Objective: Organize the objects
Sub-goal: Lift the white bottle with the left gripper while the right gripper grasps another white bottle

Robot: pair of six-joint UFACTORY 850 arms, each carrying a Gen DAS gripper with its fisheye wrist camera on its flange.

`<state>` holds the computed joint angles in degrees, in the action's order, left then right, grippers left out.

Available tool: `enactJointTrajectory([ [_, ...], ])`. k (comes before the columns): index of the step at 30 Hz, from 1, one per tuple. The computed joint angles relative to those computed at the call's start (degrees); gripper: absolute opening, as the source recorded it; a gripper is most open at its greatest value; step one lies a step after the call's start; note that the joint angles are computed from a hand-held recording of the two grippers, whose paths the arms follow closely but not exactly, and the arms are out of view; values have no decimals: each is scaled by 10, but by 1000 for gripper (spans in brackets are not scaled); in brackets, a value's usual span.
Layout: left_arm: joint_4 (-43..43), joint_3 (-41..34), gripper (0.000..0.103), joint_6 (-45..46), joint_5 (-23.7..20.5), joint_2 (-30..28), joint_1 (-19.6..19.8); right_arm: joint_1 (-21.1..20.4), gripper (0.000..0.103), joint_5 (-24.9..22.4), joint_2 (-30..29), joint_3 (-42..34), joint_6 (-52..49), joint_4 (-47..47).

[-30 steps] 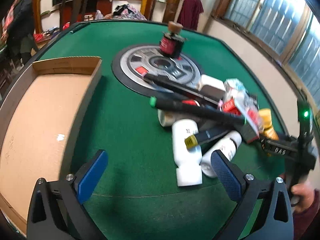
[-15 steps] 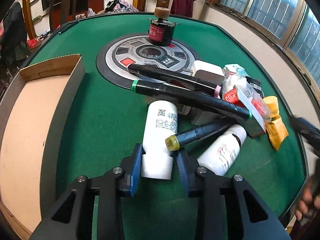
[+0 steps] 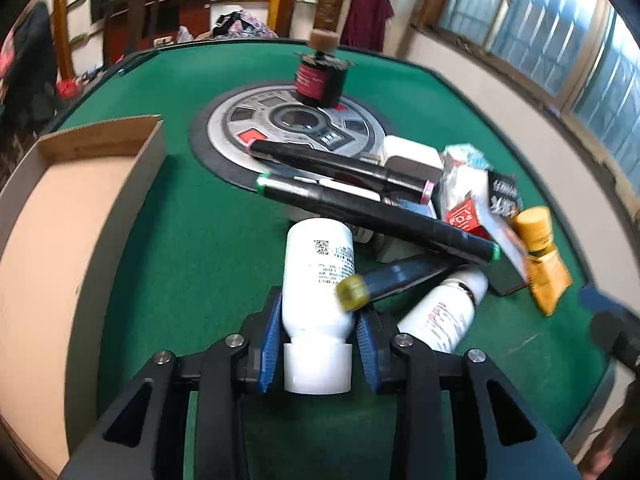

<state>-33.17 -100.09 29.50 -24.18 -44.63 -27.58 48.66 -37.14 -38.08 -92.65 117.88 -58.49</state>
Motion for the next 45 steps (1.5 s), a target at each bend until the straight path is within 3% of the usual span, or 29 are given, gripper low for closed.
enactJointTrajectory([
  [3,-91,49,33,78,10,39,11,-7,103,57,-13,-16,-19,12],
  [8,-163,127,33,160,58,102,18,-24,103,164,-37,-33,-11,28],
  [10,-221,153,33,222,68,122,24,-27,103,172,-43,-40,-17,44],
  [12,-264,170,33,268,70,135,31,-17,103,130,-47,-56,-10,29],
  [15,-351,194,33,355,69,150,44,17,103,2,-50,-83,48,-79],
  [17,-409,208,33,406,60,159,56,23,103,-33,-61,-110,37,-67],
  [20,-460,226,33,458,59,172,65,-11,103,31,-91,-140,-97,95],
  [23,-520,244,33,530,70,183,71,-27,96,39,-131,-195,-223,264],
  [27,-566,250,33,585,68,185,78,-39,88,45,-164,-241,-244,340],
  [30,-583,257,33,611,63,188,86,-50,82,41,-184,-270,-238,383],
  [34,-582,258,33,611,54,189,99,-52,72,-30,-241,-373,-248,401],
  [37,-582,259,33,608,57,191,106,-47,68,-118,-301,-484,-274,396],
  [40,-574,259,33,593,57,192,111,-45,64,-126,-304,-486,-267,382],
  [43,-566,263,33,588,56,195,112,-45,63,-86,-275,-428,-250,366],
  [45,-577,268,33,601,59,200,109,-41,60,-92,-271,-421,-266,357],
])
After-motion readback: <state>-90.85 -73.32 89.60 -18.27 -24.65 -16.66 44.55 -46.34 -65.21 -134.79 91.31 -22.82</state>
